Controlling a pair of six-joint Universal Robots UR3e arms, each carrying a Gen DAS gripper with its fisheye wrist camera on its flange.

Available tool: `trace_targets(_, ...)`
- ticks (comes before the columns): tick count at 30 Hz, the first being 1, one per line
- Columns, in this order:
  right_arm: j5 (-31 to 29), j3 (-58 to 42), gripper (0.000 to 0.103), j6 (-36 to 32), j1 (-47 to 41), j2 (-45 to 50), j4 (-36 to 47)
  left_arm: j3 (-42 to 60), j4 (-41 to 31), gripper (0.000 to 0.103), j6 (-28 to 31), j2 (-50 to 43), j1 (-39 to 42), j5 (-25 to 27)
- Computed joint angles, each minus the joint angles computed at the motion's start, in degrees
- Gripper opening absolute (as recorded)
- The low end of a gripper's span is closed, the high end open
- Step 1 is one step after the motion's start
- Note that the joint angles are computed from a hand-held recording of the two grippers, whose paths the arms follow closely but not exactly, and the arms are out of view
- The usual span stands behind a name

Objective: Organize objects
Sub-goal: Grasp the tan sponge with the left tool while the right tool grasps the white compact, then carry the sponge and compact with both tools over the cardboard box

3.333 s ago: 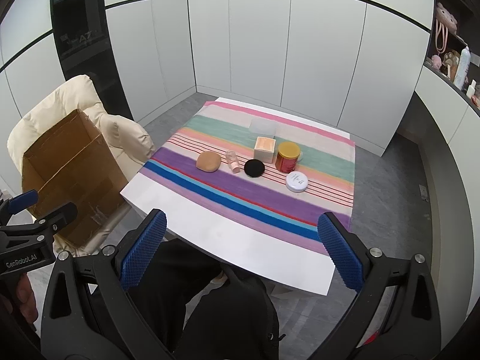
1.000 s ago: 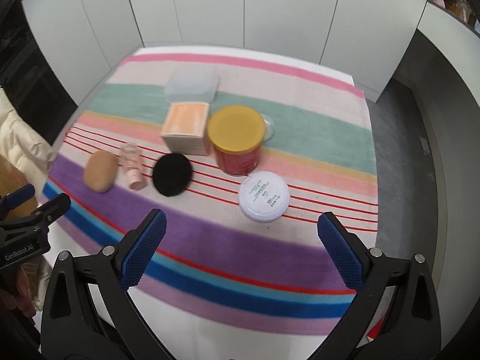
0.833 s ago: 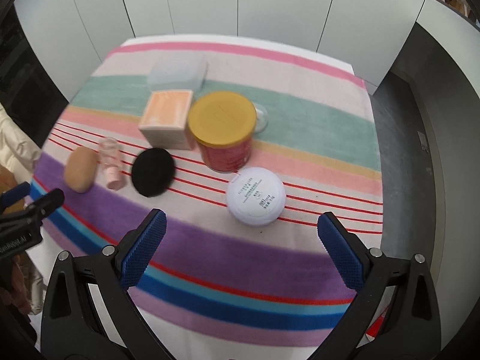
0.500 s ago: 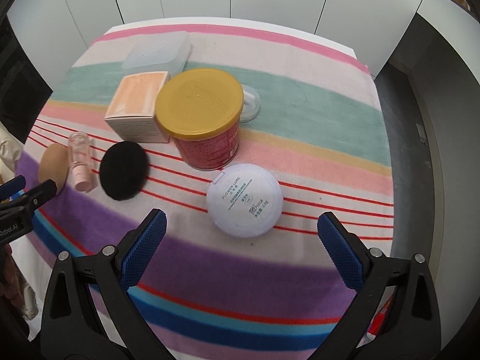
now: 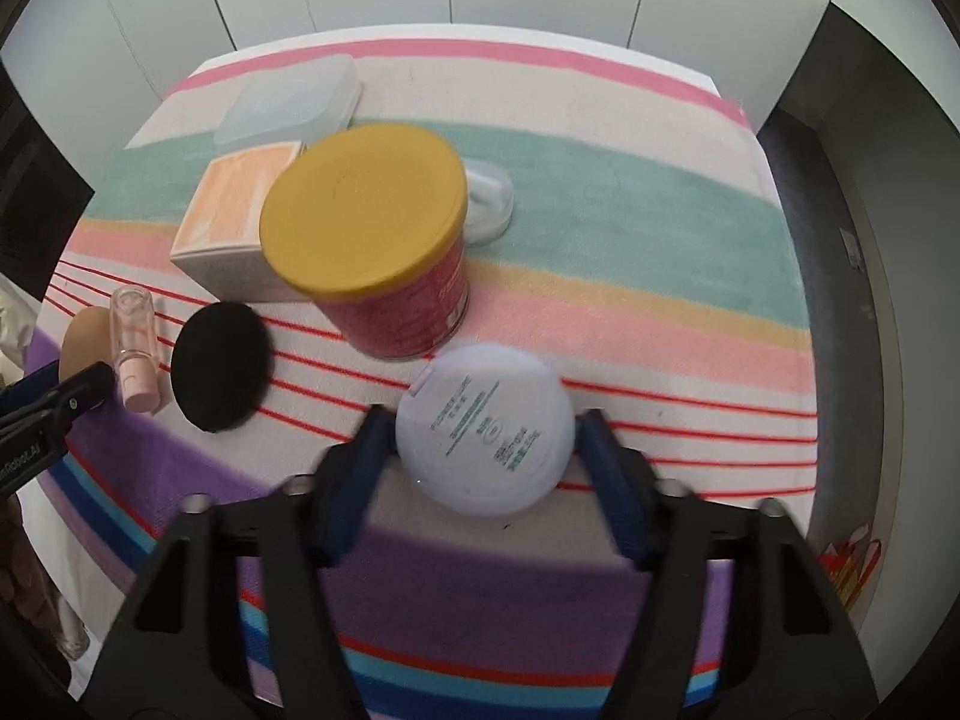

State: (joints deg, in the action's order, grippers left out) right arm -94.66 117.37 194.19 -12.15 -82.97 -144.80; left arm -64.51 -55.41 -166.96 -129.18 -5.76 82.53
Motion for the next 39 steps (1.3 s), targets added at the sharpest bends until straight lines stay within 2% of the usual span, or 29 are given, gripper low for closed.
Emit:
trace_targets(5,1.5,-0.5,0.060,0.6,-1.2,-3.3,3.7,2.3,-4.5,0.059,-0.6,0.8,0.2,-0.9)
trace_targets(21,-1.8,-13.2,0.060,3.1,6.2,-13.5,19.6,-1.7,-11.5,0.059,0.3,17.5,2.9,-3.2)
trace_targets(28,-5.1,-21.6,0.060,5.0,13.1,-13.6,26.0,-5.5,-14.1,0.059,1.2,25.3,5.9,-5.1)
trace_targets(39,-10.2,-31.1,0.060,7.4,24.2,-10.3,28.8,-12.3,-17.4,0.059,2.3,38.1,14.3,-8.3)
